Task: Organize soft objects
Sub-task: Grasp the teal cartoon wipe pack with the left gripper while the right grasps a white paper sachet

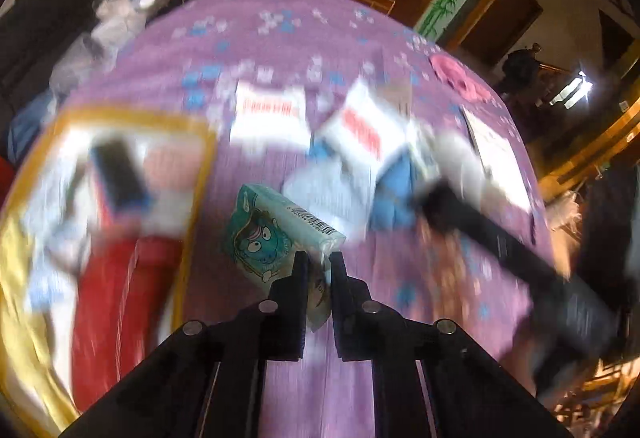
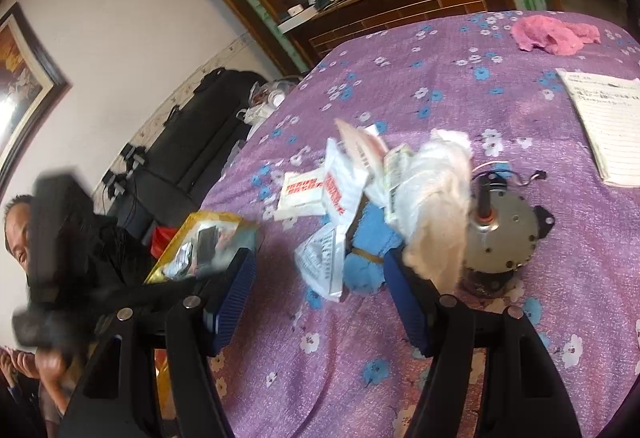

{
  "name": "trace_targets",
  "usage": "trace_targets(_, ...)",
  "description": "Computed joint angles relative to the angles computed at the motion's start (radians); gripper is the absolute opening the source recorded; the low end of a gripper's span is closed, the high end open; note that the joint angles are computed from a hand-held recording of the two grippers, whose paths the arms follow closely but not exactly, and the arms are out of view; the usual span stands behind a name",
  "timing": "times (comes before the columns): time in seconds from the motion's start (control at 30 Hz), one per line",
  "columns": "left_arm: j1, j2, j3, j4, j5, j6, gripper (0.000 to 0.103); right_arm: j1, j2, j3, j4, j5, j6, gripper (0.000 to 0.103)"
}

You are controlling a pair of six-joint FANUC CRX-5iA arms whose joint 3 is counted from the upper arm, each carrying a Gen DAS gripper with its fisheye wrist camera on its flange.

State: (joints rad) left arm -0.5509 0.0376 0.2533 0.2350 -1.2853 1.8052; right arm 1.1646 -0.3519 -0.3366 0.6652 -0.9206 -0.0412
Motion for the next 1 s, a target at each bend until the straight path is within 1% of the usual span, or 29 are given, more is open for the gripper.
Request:
trace_targets(0.03,-0.002,-0.032,-0.046,0.007,0.001,-0.006,0.009,0.004,0.011,0.012,-0.011,-0.009,0.023,0.067)
trace_targets(0.1,-0.013,-0.102,-0.146,0.024,0.028,-0.021,0.008,0.017,0.036,0.036,-0.028,-0.028,0.066,0.066)
trace_targets(0.17,-0.03,-0.145,-0.208,0.024,0.045,-0.032,0.009,0.024,0.059,0.062,-0.056,-0.04,0.121,0.063)
trace_targets(0.23,-0.031,-0.17,-0.268,0.058,0.068,-0.046,0.008,0.018,0.081,0.093,-0.116,-0.021,0.206,0.062)
trace_targets(0.27,-0.026,-0.176,-0.284,0.067,0.077,-0.052,0.008,0.015,0.093,0.105,-0.132,-0.024,0.225,0.061)
trace_targets(0.33,-0.009,-0.194,-0.315,0.086,0.096,-0.061,0.008,0.006,0.132,0.143,-0.154,-0.072,0.221,0.059)
trace_targets(0.4,0.009,-0.208,-0.344,0.121,0.116,-0.076,0.008,-0.035,0.168,0.201,-0.248,-0.091,0.24,0.056)
trace_targets(0.43,0.009,-0.212,-0.347,0.121,0.122,-0.084,0.008,-0.043,0.185,0.22,-0.252,-0.112,0.242,0.053)
trace_targets(0.5,0.014,-0.216,-0.359,0.14,0.132,-0.102,0.008,-0.047,0.265,0.301,-0.22,-0.226,0.253,0.053)
trace_targets(0.57,0.02,-0.219,-0.377,0.17,0.146,-0.129,0.008,-0.07,0.312,0.343,-0.237,-0.257,0.258,0.053)
trace_targets(0.63,0.018,-0.209,-0.373,0.175,0.15,-0.134,0.008,-0.084,0.355,0.374,-0.243,-0.284,0.263,0.053)
trace_targets(0.7,0.018,-0.21,-0.379,0.184,0.156,-0.143,0.008,-0.089,0.376,0.377,-0.239,-0.283,0.259,0.053)
trace_targets(0.73,0.018,-0.211,-0.384,0.188,0.163,-0.149,0.008,-0.084,0.379,0.372,-0.227,-0.289,0.257,0.045)
trace_targets(0.77,0.021,-0.22,-0.395,0.195,0.174,-0.165,0.008,-0.076,0.398,0.384,-0.213,-0.32,0.268,0.036)
trace_targets(0.8,0.019,-0.234,-0.409,0.194,0.195,-0.186,0.009,-0.071,0.4,0.382,-0.207,-0.324,0.275,0.034)
trace_targets(0.83,0.018,-0.243,-0.417,0.192,0.204,-0.2,0.009,-0.065,0.392,0.375,-0.204,-0.328,0.274,0.026)
trace_targets(0.87,0.018,-0.249,-0.419,0.191,0.2,-0.208,0.01,-0.059,0.381,0.369,-0.202,-0.329,0.267,0.023)
trace_targets(0.9,0.016,-0.25,-0.412,0.182,0.188,-0.207,0.015,-0.05,0.357,0.35,-0.194,-0.319,0.246,0.021)
trace_targets(0.93,0.014,-0.254,-0.404,0.171,0.174,-0.203,0.025,-0.041,0.334,0.333,-0.19,-0.303,0.231,0.02)
trace_targets(0.97,0.012,-0.262,-0.401,0.166,0.17,-0.206,0.031,-0.029,0.294,0.299,-0.184,-0.27,0.211,0.02)
trace_targets(1.0,0.011,-0.28,-0.407,0.165,0.174,-0.216,0.041,-0.017,0.259,0.263,-0.169,-0.233,0.189,0.02)
